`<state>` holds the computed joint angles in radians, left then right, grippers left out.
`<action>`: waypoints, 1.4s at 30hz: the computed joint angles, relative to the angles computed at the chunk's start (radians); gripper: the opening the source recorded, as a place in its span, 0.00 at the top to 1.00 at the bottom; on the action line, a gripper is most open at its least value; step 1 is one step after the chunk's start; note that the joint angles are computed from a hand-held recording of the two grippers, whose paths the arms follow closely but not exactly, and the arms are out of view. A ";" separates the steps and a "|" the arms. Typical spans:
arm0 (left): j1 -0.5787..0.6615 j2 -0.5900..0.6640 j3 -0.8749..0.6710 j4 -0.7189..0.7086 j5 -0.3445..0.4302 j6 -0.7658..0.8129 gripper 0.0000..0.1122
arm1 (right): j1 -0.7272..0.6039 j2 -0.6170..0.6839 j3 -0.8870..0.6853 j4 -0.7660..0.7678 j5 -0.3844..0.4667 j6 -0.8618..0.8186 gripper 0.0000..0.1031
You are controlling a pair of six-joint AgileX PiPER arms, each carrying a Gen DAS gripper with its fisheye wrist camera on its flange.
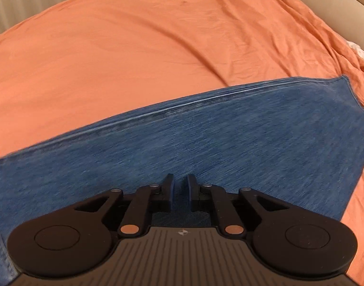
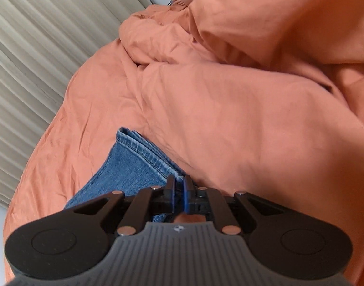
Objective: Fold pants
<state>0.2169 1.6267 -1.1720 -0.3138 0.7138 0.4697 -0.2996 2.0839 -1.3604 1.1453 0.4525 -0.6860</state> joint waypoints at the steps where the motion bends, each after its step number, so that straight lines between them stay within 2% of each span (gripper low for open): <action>1: -0.014 0.009 -0.008 -0.005 0.001 0.004 0.90 | -0.002 -0.010 0.014 0.022 -0.006 -0.027 0.88; 3: -0.050 0.036 -0.030 -0.003 -0.007 -0.009 0.90 | -0.014 -0.030 0.038 0.052 0.004 -0.067 0.73; 6: -0.105 0.093 -0.078 -0.007 -0.028 -0.038 0.90 | -0.040 -0.040 0.060 0.062 0.069 -0.084 0.71; 9: -0.163 0.162 -0.145 0.011 -0.051 -0.084 0.90 | -0.065 -0.015 0.065 0.112 0.143 -0.100 0.58; 11: -0.198 0.216 -0.203 0.022 -0.059 -0.116 0.90 | -0.072 0.010 0.058 0.157 0.175 -0.120 0.59; 16: -0.239 0.321 -0.333 0.034 -0.051 -0.155 0.90 | -0.069 0.079 0.021 0.238 0.184 -0.146 0.61; 20: -0.247 0.362 -0.378 0.047 -0.056 -0.145 0.90 | -0.069 0.129 -0.012 0.292 0.196 -0.168 0.69; 22: -0.244 0.370 -0.403 0.038 -0.034 -0.112 0.90 | -0.062 0.139 -0.017 0.307 0.186 -0.184 0.70; 24: -0.225 0.369 -0.431 -0.016 0.014 0.017 0.86 | -0.058 0.139 -0.020 0.297 0.182 -0.188 0.71; 25: -0.211 0.370 -0.458 -0.040 0.067 0.080 0.76 | -0.055 0.128 -0.015 0.288 0.175 -0.198 0.70; 26: -0.199 0.368 -0.481 -0.051 0.110 0.124 0.64 | -0.050 0.112 -0.011 0.262 0.164 -0.215 0.69; 27: -0.190 0.361 -0.496 -0.050 0.140 0.165 0.61 | -0.038 0.089 -0.012 0.205 0.143 -0.214 0.64; 29: -0.176 0.345 -0.519 -0.025 0.188 0.221 0.60 | -0.015 0.043 -0.016 0.094 0.107 -0.215 0.58; 33: -0.128 0.354 -0.609 0.017 0.330 0.269 0.60 | 0.047 0.009 -0.115 -0.196 0.045 -0.109 0.60; 37: -0.090 0.352 -0.622 0.094 0.376 0.295 0.59 | 0.097 0.080 -0.326 -0.406 0.081 0.020 0.60; 42: -0.018 0.371 -0.641 0.125 0.432 0.341 0.60 | 0.161 0.259 -0.658 -0.652 0.192 0.254 0.60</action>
